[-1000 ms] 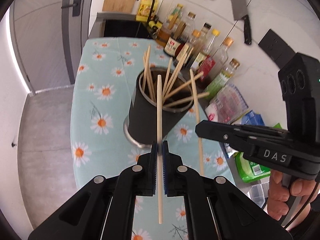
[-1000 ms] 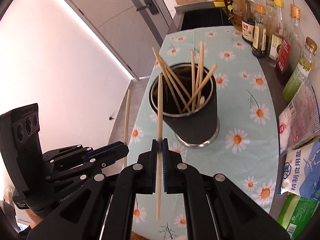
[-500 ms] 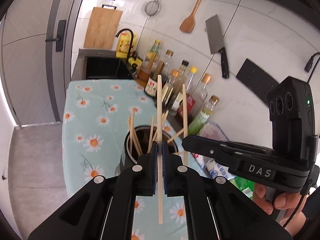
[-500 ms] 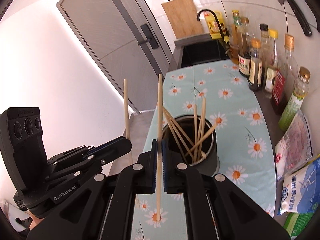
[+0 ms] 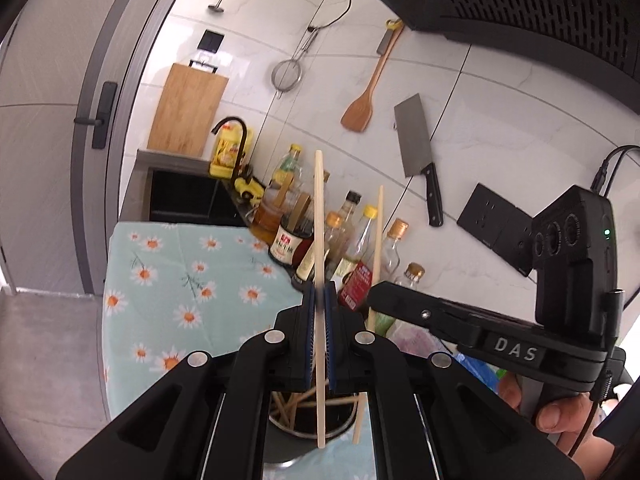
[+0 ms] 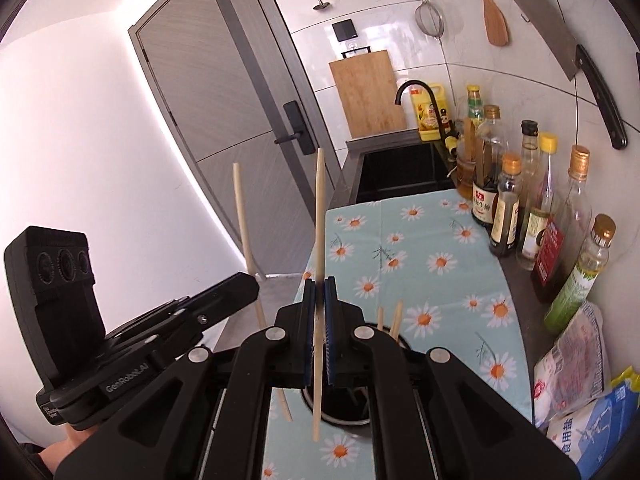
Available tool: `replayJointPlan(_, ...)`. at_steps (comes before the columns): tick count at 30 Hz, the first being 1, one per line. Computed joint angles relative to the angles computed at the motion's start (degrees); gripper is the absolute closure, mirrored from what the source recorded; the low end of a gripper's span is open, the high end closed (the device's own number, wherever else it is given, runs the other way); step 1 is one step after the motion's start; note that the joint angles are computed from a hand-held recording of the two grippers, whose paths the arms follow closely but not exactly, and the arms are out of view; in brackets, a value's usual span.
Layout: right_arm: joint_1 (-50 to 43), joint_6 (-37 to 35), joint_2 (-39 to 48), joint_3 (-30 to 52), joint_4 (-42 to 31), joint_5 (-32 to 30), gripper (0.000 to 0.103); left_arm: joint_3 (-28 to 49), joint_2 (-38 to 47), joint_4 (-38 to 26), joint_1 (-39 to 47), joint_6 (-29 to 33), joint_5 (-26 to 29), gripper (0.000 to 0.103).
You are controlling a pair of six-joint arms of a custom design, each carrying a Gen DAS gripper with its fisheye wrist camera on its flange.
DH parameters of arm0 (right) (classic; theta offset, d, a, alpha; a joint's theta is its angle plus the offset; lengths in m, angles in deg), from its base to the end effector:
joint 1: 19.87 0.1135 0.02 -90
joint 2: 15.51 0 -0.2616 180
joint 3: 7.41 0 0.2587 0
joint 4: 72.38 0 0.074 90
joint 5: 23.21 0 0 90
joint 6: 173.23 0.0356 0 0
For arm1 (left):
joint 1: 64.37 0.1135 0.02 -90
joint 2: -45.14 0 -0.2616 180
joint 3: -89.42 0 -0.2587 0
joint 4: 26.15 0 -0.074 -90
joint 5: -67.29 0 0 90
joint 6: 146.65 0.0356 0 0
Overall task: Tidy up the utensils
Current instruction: 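Open both tools to drop the chopsticks into the holder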
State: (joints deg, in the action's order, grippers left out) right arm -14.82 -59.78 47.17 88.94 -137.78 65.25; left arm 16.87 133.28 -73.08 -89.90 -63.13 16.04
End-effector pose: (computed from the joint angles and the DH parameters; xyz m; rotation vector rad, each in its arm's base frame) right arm 0.2076 0.0193 0.4317 0.3265 2.1163 0.3217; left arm 0.3025 -0.1692 0.4133 0.7696 1.9493 -1.0350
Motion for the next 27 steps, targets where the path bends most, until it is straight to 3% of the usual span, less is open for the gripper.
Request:
replayJointPlan(8, -2.94, -0.46, -0.96, -5.22, 6.82, -0.27, 0.097, -4.39, 0.02, 9.02, -0.65, -0.76, -0.59, 0.098)
replayJointPlan(11, -3.96, -0.10, -0.47, -5.89, 6.73, -1.52, 0.095, -3.28, 1.37, 7.32, -0.75, -0.40, -1.56, 0.098)
replayJointPlan(14, -4.23, 0.07, -1.33, -6.98, 7.77, -2.69, 0.077, -2.21, 2.17, 5.53, -0.23, -0.44, -1.14, 0.098)
replayJointPlan(25, -1.24, 2.02, -3.29, -6.33, 5.77, 0.10, 0.074, -2.84, -0.69, 0.86, 1.01, 1.27, -1.19, 0.097)
replayJointPlan(27, 0.29, 2.23, -3.88, -5.99, 4.89, 1.81, 0.073, -3.69, -2.15, 0.31, 1.24, 1.88, -1.36, 0.082)
